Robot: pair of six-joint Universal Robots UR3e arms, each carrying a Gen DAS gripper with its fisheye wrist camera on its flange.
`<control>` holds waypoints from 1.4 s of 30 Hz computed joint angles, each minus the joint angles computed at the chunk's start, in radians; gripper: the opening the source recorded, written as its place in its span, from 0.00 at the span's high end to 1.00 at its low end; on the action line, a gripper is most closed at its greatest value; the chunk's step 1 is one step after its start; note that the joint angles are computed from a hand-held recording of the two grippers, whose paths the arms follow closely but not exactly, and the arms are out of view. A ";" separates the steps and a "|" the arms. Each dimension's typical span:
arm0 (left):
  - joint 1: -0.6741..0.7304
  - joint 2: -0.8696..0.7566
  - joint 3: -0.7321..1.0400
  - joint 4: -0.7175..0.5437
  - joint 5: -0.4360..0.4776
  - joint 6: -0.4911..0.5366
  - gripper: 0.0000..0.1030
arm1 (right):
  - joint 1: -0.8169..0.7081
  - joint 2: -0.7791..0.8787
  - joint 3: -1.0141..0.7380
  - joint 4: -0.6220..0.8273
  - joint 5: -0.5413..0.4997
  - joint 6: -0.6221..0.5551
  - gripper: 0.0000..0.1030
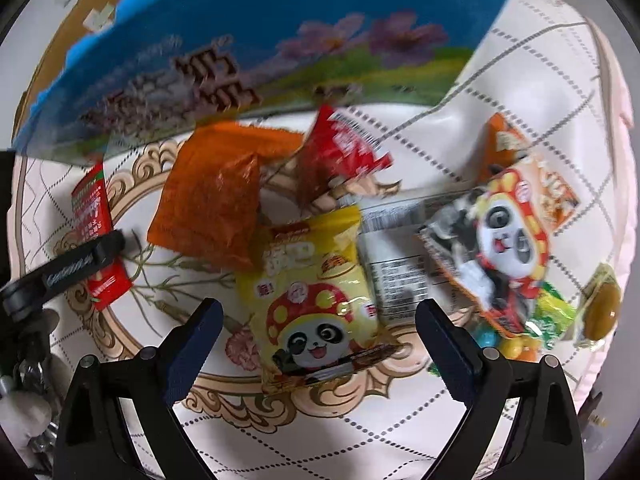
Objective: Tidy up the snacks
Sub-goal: 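Grasp the red sauce packet with the left tool while the right tool grasps the yellow panda chips bag, then carry both packets into the box and open both tools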
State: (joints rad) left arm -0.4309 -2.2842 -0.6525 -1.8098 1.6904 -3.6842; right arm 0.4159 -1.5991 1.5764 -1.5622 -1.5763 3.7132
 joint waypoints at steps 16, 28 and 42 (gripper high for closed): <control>0.015 -0.056 0.110 -0.002 -0.058 0.137 0.46 | -0.010 0.011 0.098 -0.053 -0.002 -0.041 0.29; -0.094 0.415 -0.487 0.141 -0.095 0.133 0.48 | -0.033 -0.295 0.257 0.041 0.175 -0.038 0.34; -0.254 0.450 -0.606 0.206 -0.071 0.014 0.39 | 0.085 -0.300 0.359 -0.029 0.235 0.084 0.21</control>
State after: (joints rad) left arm -0.6851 -1.8345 -1.2586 -1.6040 1.6197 -3.6701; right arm 0.5008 -1.8995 1.9352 -1.5916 -1.3409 3.7973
